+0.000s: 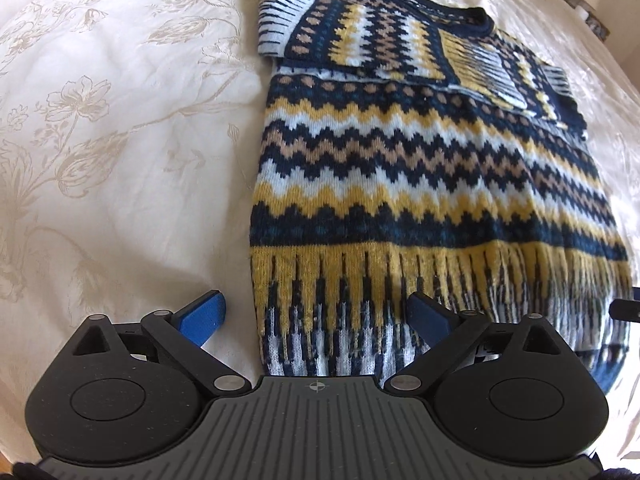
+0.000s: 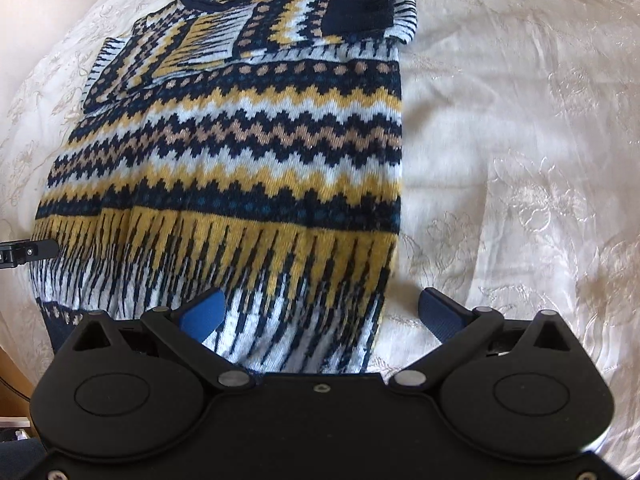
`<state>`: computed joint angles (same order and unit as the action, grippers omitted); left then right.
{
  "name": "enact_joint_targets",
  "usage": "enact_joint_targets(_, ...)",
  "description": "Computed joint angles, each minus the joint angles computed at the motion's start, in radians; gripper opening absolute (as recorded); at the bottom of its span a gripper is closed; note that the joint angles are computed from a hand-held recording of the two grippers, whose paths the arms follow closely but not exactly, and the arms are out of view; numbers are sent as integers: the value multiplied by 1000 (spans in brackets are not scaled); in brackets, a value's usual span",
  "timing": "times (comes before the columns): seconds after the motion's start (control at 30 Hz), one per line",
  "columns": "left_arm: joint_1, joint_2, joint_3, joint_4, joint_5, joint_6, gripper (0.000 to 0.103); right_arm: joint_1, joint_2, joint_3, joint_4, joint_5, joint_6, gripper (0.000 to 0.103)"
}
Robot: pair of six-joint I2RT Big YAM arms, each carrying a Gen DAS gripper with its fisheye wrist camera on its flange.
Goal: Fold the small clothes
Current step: 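Move both open grippers to the sweater hem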
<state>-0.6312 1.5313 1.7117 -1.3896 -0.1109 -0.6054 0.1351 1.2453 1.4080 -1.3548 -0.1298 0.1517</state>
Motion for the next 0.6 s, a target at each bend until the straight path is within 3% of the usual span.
enact_joint_targets(0.6, 0, 35, -3, 4, -4, 3, 103, -14, 19, -32, 5, -15, -47, 103)
